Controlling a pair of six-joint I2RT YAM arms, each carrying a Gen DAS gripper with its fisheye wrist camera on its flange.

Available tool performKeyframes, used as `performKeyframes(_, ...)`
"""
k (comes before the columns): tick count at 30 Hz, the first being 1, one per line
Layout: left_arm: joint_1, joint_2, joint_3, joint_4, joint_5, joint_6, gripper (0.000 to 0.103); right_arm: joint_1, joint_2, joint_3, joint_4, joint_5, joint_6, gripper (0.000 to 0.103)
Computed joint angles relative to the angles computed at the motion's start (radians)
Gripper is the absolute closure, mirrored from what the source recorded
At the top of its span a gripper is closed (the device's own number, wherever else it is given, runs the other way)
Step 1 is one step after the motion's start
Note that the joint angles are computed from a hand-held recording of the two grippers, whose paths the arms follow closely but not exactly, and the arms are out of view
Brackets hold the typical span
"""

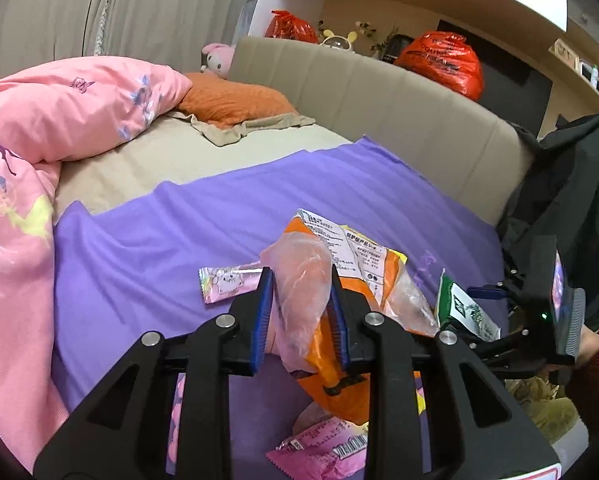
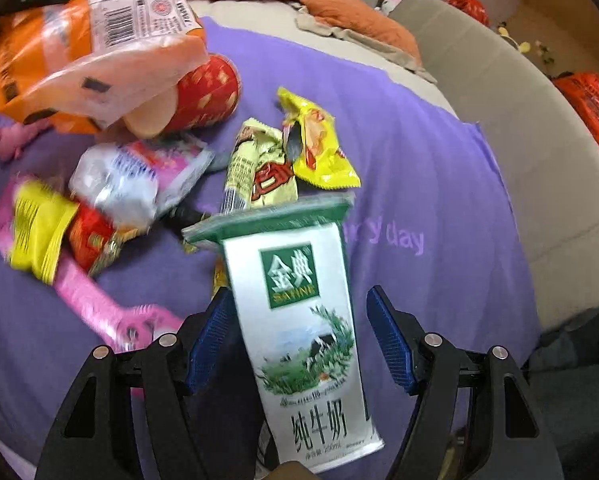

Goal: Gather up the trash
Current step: 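Carry the orange bag and milk carton over the yellow-lined bin with both tools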

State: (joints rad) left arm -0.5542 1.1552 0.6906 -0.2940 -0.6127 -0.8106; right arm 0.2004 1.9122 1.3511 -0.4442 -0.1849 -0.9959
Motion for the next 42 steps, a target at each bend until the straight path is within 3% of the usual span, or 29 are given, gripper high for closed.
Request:
performKeyframes(3, 0.018, -0.015, -0.019, 0.019, 0.029, 0.007, 0.078, 0.018, 0.040, 0.088, -0.095, -0.014, 0.093, 0.049)
performKeyframes(6, 0.017, -0.032, -0.025, 0.016, 0.018, 0.011, 0.078, 0.020, 0.006, 0.069, -0.095, -0.033, 0.161, 0.053)
performKeyframes(15, -0.148, -0.028, 0.098, -0.132, -0.189, -0.064, 0.078, -0.188, -0.300, -0.103, -0.027, -0.272, 0.290, 0.055)
performKeyframes(19, -0.258, 0.055, 0.244, -0.279, -0.292, -0.135, 0.080, -0.321, -0.374, -0.086, -0.097, -0.412, 0.275, 0.055)
performKeyframes(23, -0.395, 0.210, 0.491, -0.506, -0.443, -0.226, 0.080, -0.459, -0.396, -0.029, -0.175, -0.529, 0.226, 0.055)
performKeyframes(29, -0.527, 0.444, 0.818, -0.669, -0.533, -0.271, 0.080, -0.756, -0.345, 0.141, -0.392, -0.789, 0.078, 0.055)
performKeyframes(32, -0.563, 0.556, 0.953, -0.663, -0.527, -0.224, 0.080, -0.867, -0.281, 0.251, -0.506, -0.874, -0.001, 0.055)
performKeyframes(36, -0.589, 0.712, 1.117, -0.553, -0.465, -0.099, 0.080, -1.010, -0.143, 0.466, -0.672, -0.952, -0.098, 0.055)
performKeyframes(42, -0.586, 0.989, 1.402, -0.412, -0.287, 0.066, 0.080, -1.157, 0.053, 0.724, -0.785, -0.997, -0.129, 0.055)
